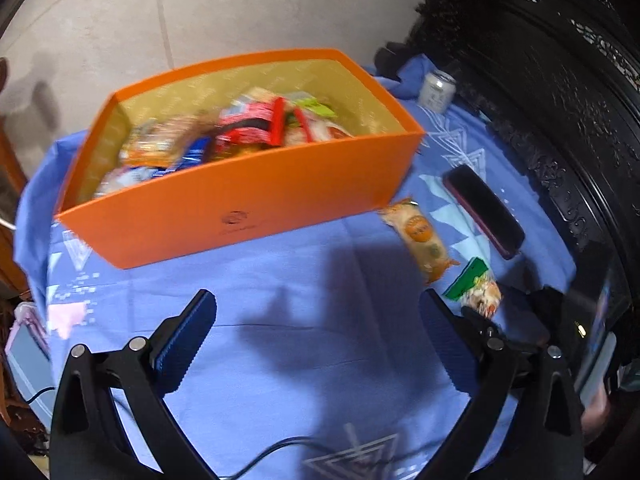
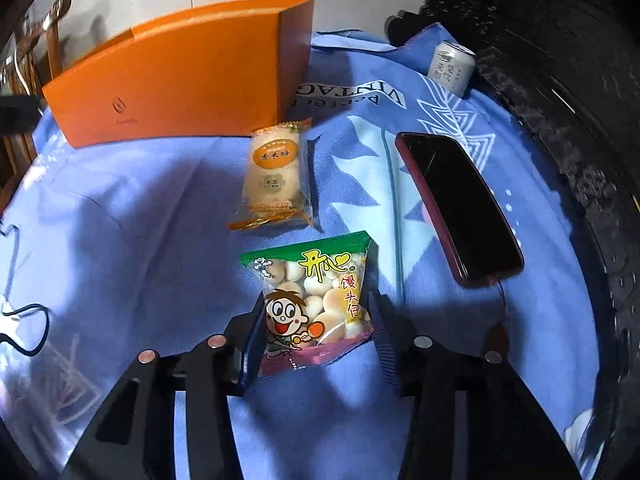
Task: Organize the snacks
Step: 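Grasp the orange pastry packet with the left tool while the right tool grasps the green cartoon candy bag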
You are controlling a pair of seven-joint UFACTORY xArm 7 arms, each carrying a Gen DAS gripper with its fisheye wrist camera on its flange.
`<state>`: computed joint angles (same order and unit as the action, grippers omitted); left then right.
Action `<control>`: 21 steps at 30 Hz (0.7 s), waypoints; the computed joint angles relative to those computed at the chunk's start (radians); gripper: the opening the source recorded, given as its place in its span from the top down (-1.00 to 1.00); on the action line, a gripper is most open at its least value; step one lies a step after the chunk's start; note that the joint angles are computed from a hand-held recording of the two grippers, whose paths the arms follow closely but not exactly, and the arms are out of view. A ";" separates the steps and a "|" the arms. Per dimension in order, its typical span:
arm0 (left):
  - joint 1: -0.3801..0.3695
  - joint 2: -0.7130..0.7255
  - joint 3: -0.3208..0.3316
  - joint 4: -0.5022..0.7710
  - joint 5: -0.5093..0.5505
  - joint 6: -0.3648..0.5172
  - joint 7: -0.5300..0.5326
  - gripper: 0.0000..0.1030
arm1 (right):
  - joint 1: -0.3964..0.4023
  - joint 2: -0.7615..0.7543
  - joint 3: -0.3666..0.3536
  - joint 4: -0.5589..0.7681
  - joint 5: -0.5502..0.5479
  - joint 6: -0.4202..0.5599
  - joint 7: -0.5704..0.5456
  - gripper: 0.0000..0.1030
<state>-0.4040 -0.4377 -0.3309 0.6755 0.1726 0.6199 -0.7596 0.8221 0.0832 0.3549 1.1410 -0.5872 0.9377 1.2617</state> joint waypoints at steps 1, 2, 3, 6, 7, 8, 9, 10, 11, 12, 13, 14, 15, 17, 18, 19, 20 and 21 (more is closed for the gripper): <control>-0.001 0.041 -0.005 0.023 -0.005 -0.013 -0.002 -0.92 | 0.003 -0.016 0.003 -0.011 0.006 0.001 0.014 0.07; -0.005 0.074 -0.007 0.041 -0.008 -0.026 -0.005 -0.92 | 0.005 -0.032 0.008 -0.020 0.013 0.004 0.025 0.07; -0.003 0.121 -0.016 0.070 -0.001 -0.039 -0.021 -0.92 | 0.006 -0.055 0.015 -0.037 0.026 0.002 0.042 0.07; -0.009 0.241 -0.028 0.146 0.033 -0.058 -0.087 -0.92 | 0.006 -0.104 0.040 -0.070 0.058 0.014 0.081 0.06; -0.019 0.303 -0.023 0.185 0.029 -0.070 -0.108 -0.92 | 0.004 -0.118 0.048 -0.081 0.070 0.014 0.092 0.06; -0.030 0.348 -0.015 0.215 0.027 -0.072 -0.123 -0.92 | 0.003 -0.134 0.057 -0.093 0.084 0.015 0.106 0.06; -0.043 0.386 -0.007 0.241 0.032 -0.072 -0.142 -0.92 | 0.001 -0.143 0.064 -0.100 0.091 0.015 0.115 0.06; -0.055 0.437 0.002 0.277 0.029 -0.068 -0.155 -0.92 | -0.001 -0.150 0.073 -0.106 0.096 0.016 0.126 0.06; -0.070 0.473 0.012 0.305 0.042 -0.060 -0.173 -0.92 | -0.002 -0.157 0.079 -0.112 0.101 0.018 0.133 0.06; -0.086 0.517 0.023 0.341 0.066 -0.044 -0.196 -0.91 | -0.004 -0.164 0.085 -0.120 0.108 0.018 0.141 0.06; -0.105 0.544 0.036 0.365 0.089 -0.033 -0.222 -0.90 | -0.006 -0.173 0.089 -0.129 0.111 0.016 0.148 0.06; -0.121 0.563 0.051 0.380 0.103 -0.026 -0.244 -0.88 | -0.009 -0.184 0.092 -0.141 0.114 0.009 0.157 0.06; -0.140 0.590 0.068 0.402 0.127 -0.013 -0.280 -0.87 | -0.014 -0.191 0.095 -0.148 0.116 0.004 0.159 0.06; -0.166 0.627 0.092 0.433 0.143 0.015 -0.319 -0.58 | -0.024 -0.202 0.099 -0.159 0.116 -0.001 0.162 0.05; -0.173 0.643 0.100 0.446 0.135 0.023 -0.325 -0.48 | -0.028 -0.207 0.101 -0.166 0.115 -0.004 0.161 0.05; -0.181 0.659 0.107 0.457 0.131 0.026 -0.337 -0.39 | -0.033 -0.211 0.103 -0.171 0.115 -0.006 0.161 0.05; -0.200 0.665 0.121 0.468 0.169 0.036 -0.366 -0.35 | -0.038 -0.216 0.103 -0.178 0.117 -0.011 0.162 0.05; -0.209 0.678 0.126 0.485 0.182 0.048 -0.365 -0.31 | -0.042 -0.221 0.104 -0.183 0.120 -0.015 0.162 0.05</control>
